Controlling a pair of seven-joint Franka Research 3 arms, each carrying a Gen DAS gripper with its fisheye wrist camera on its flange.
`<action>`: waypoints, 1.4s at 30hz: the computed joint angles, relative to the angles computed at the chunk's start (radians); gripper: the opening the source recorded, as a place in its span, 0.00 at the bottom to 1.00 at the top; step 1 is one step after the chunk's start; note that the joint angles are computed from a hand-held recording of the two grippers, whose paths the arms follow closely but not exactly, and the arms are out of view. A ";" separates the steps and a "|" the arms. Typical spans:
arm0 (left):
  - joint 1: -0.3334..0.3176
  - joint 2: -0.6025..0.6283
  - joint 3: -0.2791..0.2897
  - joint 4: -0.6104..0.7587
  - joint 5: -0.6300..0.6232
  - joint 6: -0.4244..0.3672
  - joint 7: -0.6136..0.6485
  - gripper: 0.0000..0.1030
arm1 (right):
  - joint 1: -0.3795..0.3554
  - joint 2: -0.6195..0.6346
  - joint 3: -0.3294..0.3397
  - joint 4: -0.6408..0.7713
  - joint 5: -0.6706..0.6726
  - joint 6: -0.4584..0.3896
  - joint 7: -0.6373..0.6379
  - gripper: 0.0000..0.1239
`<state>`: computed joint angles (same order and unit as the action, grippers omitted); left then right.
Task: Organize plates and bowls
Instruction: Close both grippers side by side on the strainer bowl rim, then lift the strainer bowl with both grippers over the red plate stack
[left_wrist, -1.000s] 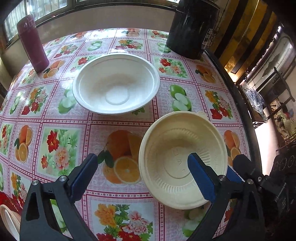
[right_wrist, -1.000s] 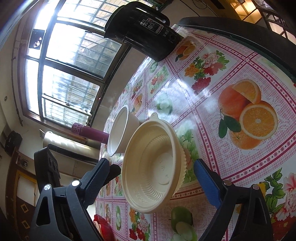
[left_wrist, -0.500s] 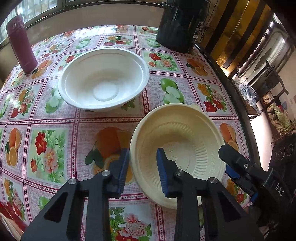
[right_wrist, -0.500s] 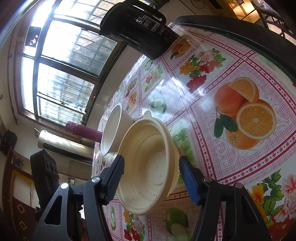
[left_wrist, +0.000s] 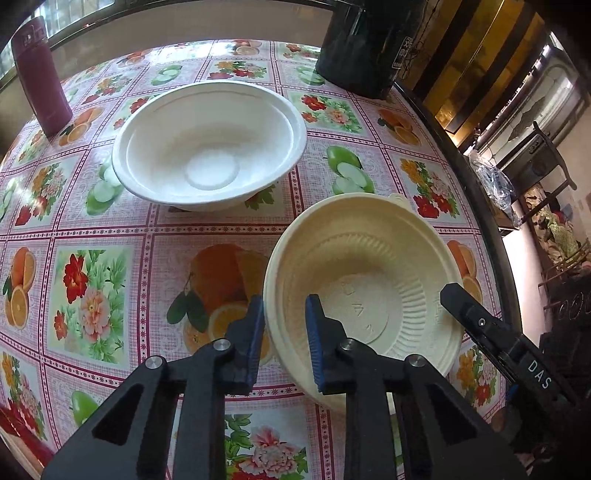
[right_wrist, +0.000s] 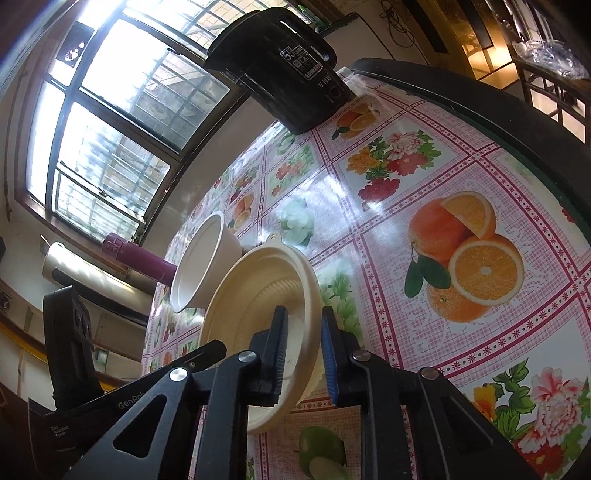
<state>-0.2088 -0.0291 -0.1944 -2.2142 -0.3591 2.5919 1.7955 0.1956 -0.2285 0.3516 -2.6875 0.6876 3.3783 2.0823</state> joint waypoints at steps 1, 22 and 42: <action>0.001 0.001 0.001 0.000 0.001 0.002 0.001 0.15 | -0.010 -0.001 0.009 -0.001 0.002 -0.001 -0.002 0.12; -0.038 -0.169 0.057 -0.218 -0.027 0.150 0.043 0.12 | -0.401 -0.037 0.406 0.013 -0.197 -0.074 0.147 0.09; -0.251 -0.669 0.345 -0.625 0.028 0.437 0.161 0.12 | -0.399 -0.547 0.686 -0.047 -0.315 -0.225 0.545 0.09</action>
